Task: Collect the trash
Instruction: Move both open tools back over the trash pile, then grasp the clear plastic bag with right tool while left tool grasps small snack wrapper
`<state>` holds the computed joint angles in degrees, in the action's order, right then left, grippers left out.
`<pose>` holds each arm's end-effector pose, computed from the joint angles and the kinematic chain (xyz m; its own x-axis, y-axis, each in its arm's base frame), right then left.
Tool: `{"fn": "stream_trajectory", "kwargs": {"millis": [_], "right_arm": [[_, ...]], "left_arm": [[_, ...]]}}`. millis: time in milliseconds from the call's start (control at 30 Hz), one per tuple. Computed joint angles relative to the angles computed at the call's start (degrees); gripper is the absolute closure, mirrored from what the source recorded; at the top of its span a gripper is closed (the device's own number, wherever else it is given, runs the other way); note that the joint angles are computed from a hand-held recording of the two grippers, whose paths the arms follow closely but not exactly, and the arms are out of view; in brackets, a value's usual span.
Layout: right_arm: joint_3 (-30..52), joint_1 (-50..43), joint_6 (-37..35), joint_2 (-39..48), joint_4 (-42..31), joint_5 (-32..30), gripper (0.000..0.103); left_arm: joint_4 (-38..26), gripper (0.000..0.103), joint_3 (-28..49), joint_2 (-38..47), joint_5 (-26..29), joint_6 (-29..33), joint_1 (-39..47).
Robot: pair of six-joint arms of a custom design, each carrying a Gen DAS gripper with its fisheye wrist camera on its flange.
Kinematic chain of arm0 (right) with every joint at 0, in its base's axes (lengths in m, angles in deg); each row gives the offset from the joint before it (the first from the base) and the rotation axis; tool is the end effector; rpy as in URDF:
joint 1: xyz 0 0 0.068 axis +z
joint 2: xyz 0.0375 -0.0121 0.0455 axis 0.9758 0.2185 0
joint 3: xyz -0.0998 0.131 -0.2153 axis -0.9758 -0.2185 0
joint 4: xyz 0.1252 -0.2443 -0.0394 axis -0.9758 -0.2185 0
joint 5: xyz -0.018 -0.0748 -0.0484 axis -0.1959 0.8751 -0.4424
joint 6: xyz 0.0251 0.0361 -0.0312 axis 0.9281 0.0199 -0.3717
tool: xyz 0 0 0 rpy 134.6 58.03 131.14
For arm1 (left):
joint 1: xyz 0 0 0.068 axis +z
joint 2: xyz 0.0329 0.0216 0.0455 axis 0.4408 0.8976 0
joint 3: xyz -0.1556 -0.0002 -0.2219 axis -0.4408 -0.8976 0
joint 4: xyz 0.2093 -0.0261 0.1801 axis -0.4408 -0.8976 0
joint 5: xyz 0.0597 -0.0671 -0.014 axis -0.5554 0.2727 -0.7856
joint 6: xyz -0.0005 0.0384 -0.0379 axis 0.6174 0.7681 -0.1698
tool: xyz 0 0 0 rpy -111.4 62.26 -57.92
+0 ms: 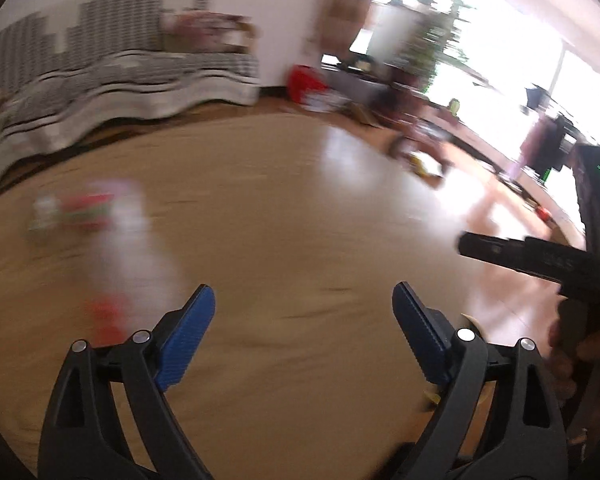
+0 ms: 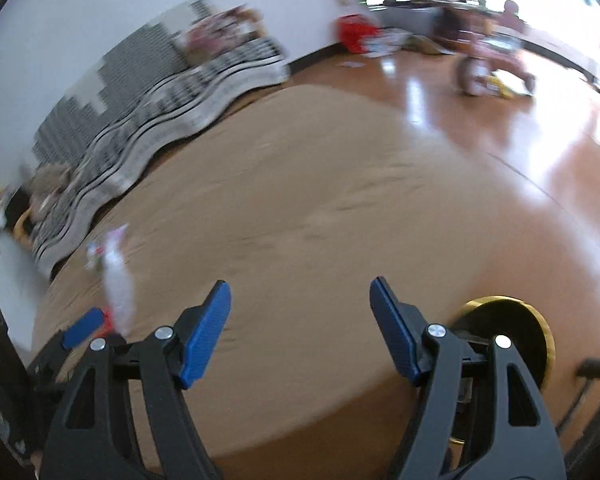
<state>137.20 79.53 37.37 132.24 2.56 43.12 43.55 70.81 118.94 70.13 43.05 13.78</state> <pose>0.2881 0.0244 0.2639 -0.8297 -0.0345 -0.5571 -0.2493 0.9159 0.3146 0.2358 -0.0492 0.2403 -0.6797 -0.2032 -0.7048 -0.0745 0.9750 -0.2092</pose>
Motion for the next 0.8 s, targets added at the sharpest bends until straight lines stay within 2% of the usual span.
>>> {"fn": "stream_trajectory", "kwargs": {"millis": [133,200,300,500,733,800], "right_arm": [[2.26,16.3,7.16,4.56,4.21,4.49,0.033],[2.49,22.52,9.77,6.29,6.46,6.85,0.033],[5.65,30.03,12.95,12.17,9.27,9.32,0.033],[12.29,37.26,16.65,22.95,13.11,11.65,0.033],[15.67,39.94,15.3,28.66,13.93,16.12,0.033],[17.03,40.53,14.68,30.42,13.72,15.97,0.038]], "left_arm": [[-5.04,0.015,-2.3,-6.5,8.2,7.66,20.7],[-6.24,0.015,-2.34,-6.93,13.44,11.8,31.11],[-6.55,0.015,-2.52,-5.58,19.0,16.48,42.37],[-4.06,0.015,-0.33,1.95,23.18,21.04,51.31],[0.84,0.015,3.56,12.89,22.61,19.19,50.99],[2.15,0.015,4.78,15.39,21.78,18.36,50.1]]}}
